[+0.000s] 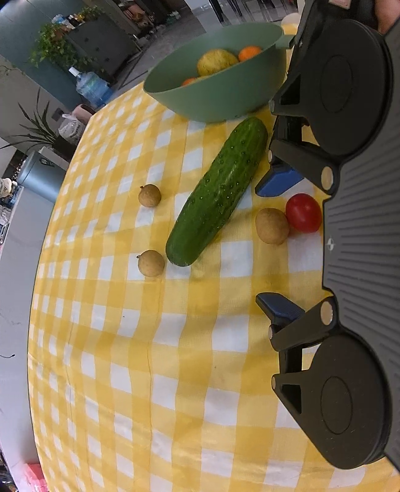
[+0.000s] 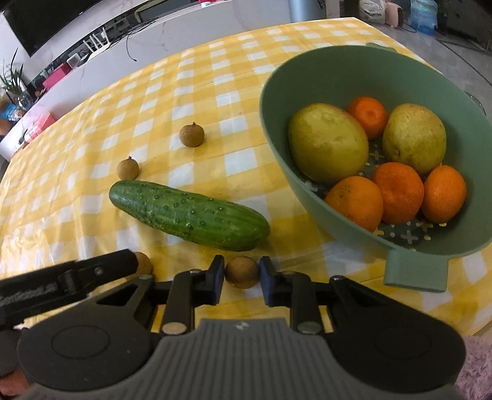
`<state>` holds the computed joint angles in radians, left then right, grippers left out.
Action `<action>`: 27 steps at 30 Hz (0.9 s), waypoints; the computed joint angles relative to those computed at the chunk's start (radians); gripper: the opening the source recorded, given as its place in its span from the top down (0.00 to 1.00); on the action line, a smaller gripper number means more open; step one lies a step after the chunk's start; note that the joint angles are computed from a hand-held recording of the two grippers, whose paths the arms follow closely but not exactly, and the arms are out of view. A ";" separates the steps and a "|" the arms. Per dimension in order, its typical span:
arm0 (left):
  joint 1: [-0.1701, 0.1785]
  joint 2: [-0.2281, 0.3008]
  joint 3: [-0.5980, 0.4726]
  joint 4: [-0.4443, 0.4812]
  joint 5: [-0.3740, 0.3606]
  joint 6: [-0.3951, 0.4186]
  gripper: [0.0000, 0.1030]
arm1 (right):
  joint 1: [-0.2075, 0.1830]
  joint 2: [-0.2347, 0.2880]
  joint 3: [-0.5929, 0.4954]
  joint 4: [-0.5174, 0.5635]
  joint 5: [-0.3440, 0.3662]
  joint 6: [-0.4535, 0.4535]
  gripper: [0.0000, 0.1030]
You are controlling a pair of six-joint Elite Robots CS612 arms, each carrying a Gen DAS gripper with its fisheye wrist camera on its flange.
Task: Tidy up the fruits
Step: 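Close the left tool on a small brown fruit while the right tool closes on another, then carry both brown fruits over the green colander and open both tools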
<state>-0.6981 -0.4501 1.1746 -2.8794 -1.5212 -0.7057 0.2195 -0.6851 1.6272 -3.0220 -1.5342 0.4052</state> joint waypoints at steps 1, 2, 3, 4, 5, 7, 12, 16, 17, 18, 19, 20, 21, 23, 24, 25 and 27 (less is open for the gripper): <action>0.000 0.003 -0.005 0.002 -0.007 -0.001 0.23 | 0.000 -0.001 0.002 0.000 0.000 -0.006 0.80; 0.001 0.006 -0.010 0.003 -0.018 0.000 0.24 | 0.000 -0.001 0.001 -0.001 -0.001 -0.007 0.80; 0.002 0.010 -0.016 0.004 -0.025 -0.003 0.25 | 0.000 -0.002 0.004 -0.003 -0.001 -0.008 0.80; 0.001 0.013 -0.022 0.006 -0.024 -0.006 0.28 | -0.001 -0.002 0.005 -0.004 0.000 -0.008 0.80; -0.002 0.015 -0.026 0.010 -0.012 -0.004 0.30 | -0.001 -0.002 0.006 -0.006 0.001 -0.008 0.80; -0.007 0.019 -0.038 0.026 0.016 0.011 0.38 | -0.001 -0.002 0.007 -0.009 0.002 -0.008 0.80; -0.011 0.022 -0.046 0.039 0.038 0.018 0.46 | -0.003 -0.005 0.013 -0.012 0.006 -0.010 0.80; -0.015 0.020 -0.047 0.055 0.058 0.022 0.47 | -0.002 -0.005 0.012 -0.010 0.004 -0.012 0.80; -0.016 0.020 -0.047 0.057 0.062 0.027 0.47 | -0.002 -0.005 0.012 -0.010 0.004 -0.012 0.80; -0.018 0.019 -0.046 0.059 0.068 0.031 0.47 | -0.002 -0.005 0.012 -0.009 0.003 -0.013 0.80; -0.020 0.019 -0.047 0.061 0.077 0.033 0.47 | -0.002 -0.005 0.012 -0.009 0.003 -0.014 0.80; -0.021 0.020 -0.048 0.062 0.083 0.033 0.48 | -0.001 -0.005 0.011 -0.009 0.002 -0.013 0.80; -0.023 0.020 -0.048 0.064 0.090 0.037 0.52 | -0.002 -0.004 0.011 -0.009 0.003 -0.014 0.80; -0.028 0.018 -0.046 0.073 0.111 0.050 0.66 | -0.001 -0.004 0.010 -0.008 0.003 -0.014 0.80; -0.026 0.018 -0.044 0.062 0.100 0.050 0.71 | -0.002 -0.004 0.011 -0.009 0.003 -0.014 0.80; -0.024 0.018 -0.042 0.054 0.081 0.044 0.72 | -0.002 -0.005 0.011 -0.008 0.003 -0.014 0.80; -0.024 0.016 -0.037 0.051 0.083 0.041 0.73 | -0.001 -0.004 0.011 -0.009 0.003 -0.013 0.80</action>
<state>-0.7219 -0.4342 1.1374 -2.8281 -1.4386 -0.6647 0.2181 -0.6896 1.6379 -3.0305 -1.5316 0.3920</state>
